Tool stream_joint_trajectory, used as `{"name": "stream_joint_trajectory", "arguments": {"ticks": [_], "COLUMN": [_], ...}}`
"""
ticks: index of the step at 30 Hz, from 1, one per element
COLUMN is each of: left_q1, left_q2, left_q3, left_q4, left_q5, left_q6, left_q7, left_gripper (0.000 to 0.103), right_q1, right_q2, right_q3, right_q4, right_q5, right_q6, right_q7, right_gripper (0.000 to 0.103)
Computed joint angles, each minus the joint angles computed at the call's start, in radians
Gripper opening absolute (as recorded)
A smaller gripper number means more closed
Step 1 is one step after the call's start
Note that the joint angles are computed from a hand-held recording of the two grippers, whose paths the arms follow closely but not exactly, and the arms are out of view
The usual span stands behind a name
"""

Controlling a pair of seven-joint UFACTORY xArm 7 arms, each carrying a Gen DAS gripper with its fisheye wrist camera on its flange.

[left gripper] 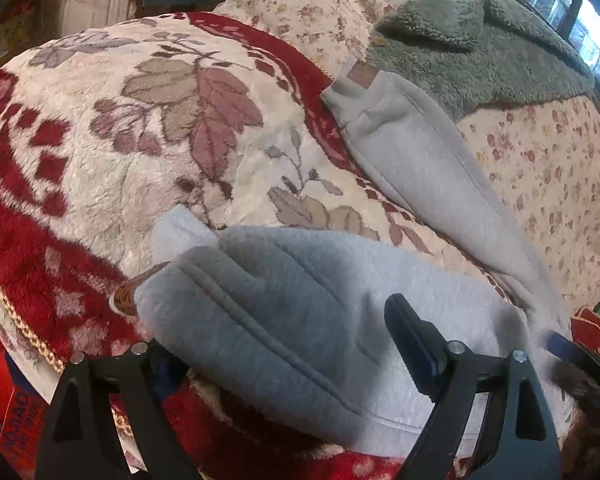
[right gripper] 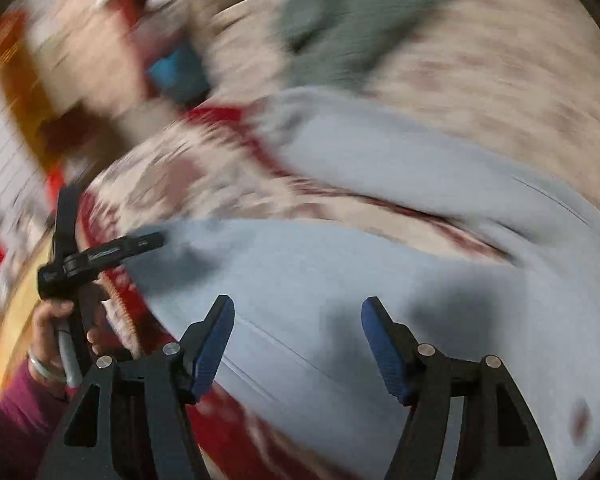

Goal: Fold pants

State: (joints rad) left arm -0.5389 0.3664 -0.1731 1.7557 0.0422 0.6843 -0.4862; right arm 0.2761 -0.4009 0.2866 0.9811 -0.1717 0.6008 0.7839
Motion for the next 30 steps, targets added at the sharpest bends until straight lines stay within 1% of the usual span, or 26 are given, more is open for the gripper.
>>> {"name": "stream_joint_trajectory", "arguments": {"ticks": [1, 2, 3, 5, 7, 8, 10, 11, 12, 13, 15, 16, 17, 18, 19, 20, 21, 22, 23, 26, 27, 28, 30], "left_q1": [0.002, 0.005, 0.005, 0.006, 0.009, 0.011, 0.012, 0.019, 0.026, 0.040, 0.083, 0.080, 0.052, 0.045, 0.044, 0.037, 0.041, 0.051, 0.051, 0.058, 0.057, 0.048, 0.037], "left_q2": [-0.011, -0.017, -0.020, -0.018, 0.000, 0.010, 0.029, 0.035, 0.033, 0.019, -0.014, -0.041, -0.051, -0.050, -0.044, -0.044, -0.045, -0.055, -0.069, -0.109, -0.116, -0.126, -0.146], "left_q3": [-0.001, -0.004, -0.003, 0.002, 0.005, 0.006, 0.008, 0.000, -0.011, -0.029, -0.085, -0.073, -0.032, -0.016, -0.008, 0.009, 0.015, 0.013, 0.021, 0.025, 0.027, 0.037, 0.046], "left_q4": [-0.020, -0.031, -0.040, -0.045, -0.028, -0.018, 0.004, 0.009, 0.002, -0.022, -0.075, -0.105, -0.113, -0.115, -0.095, -0.098, -0.110, -0.137, -0.162, -0.208, -0.214, -0.219, -0.237], "left_q5": [-0.007, -0.013, -0.009, -0.005, -0.010, -0.012, -0.015, -0.025, -0.038, -0.054, -0.108, -0.094, -0.059, -0.034, -0.029, -0.012, -0.011, -0.016, 0.002, 0.023, 0.039, 0.078, 0.147], "left_q6": [-0.010, -0.019, -0.026, -0.037, -0.045, -0.052, -0.078, -0.119, -0.166, -0.253, -0.366, -0.381, -0.354, -0.286, -0.189, -0.134, -0.101, -0.094, -0.093, -0.116, -0.122, -0.131, -0.168], "left_q7": [-0.007, -0.003, -0.003, -0.016, -0.032, -0.037, -0.043, -0.024, 0.002, 0.053, 0.177, 0.200, 0.180, 0.180, 0.173, 0.141, 0.124, 0.125, 0.111, 0.067, 0.051, 0.019, -0.029], "left_gripper": [0.088, 0.088, 0.088, 0.088, 0.088, 0.088, 0.088, 0.087, 0.080, 0.072, 0.070, 0.070, 0.070, 0.070, 0.070, 0.070, 0.070, 0.070, 0.070, 0.073, 0.075, 0.077, 0.083], "right_q1": [0.005, -0.001, 0.000, 0.012, 0.039, 0.051, 0.086, 0.097, 0.101, 0.101, 0.093, 0.090, 0.087, 0.084, 0.081, 0.077, 0.074, 0.071, 0.068, 0.084, 0.092, 0.101, 0.117], "right_q2": [0.083, 0.183, 0.253, 0.374, 0.467, 0.485, 0.470, 0.457, 0.450, 0.438, 0.415, 0.404, 0.400, 0.399, 0.400, 0.400, 0.403, 0.419, 0.449, 0.561, 0.604, 0.652, 0.722], "right_q3": [0.002, 0.006, 0.001, -0.020, -0.041, -0.054, -0.081, -0.090, -0.096, -0.102, -0.109, -0.110, -0.111, -0.113, -0.113, -0.116, -0.117, -0.119, -0.120, -0.125, -0.127, -0.131, -0.140], "right_q4": [0.044, 0.110, 0.160, 0.254, 0.334, 0.332, 0.298, 0.277, 0.266, 0.247, 0.214, 0.205, 0.207, 0.216, 0.224, 0.233, 0.246, 0.271, 0.319, 0.478, 0.532, 0.590, 0.667], "right_q5": [0.001, -0.020, -0.044, -0.100, -0.128, -0.134, -0.213, -0.227, -0.219, -0.194, -0.123, -0.080, -0.031, 0.010, 0.033, 0.059, 0.084, 0.106, 0.112, 0.043, 0.033, 0.025, 0.027], "right_q6": [-0.025, -0.029, -0.025, 0.010, 0.081, 0.080, 0.036, 0.022, 0.010, -0.011, -0.050, -0.057, -0.051, -0.040, -0.038, -0.043, -0.052, -0.053, -0.031, 0.058, 0.078, 0.100, 0.119], "right_q7": [-0.023, -0.034, -0.037, -0.048, -0.061, -0.051, 0.003, 0.008, 0.004, -0.006, -0.049, -0.087, -0.139, -0.187, -0.219, -0.254, -0.293, -0.333, -0.364, -0.394, -0.409, -0.420, -0.432], "right_gripper": [0.071, 0.071, 0.071, 0.071, 0.071, 0.071, 0.072, 0.072, 0.072, 0.072, 0.072, 0.072, 0.072, 0.072, 0.072, 0.072, 0.072, 0.072, 0.073, 0.074, 0.075, 0.075, 0.075]}}
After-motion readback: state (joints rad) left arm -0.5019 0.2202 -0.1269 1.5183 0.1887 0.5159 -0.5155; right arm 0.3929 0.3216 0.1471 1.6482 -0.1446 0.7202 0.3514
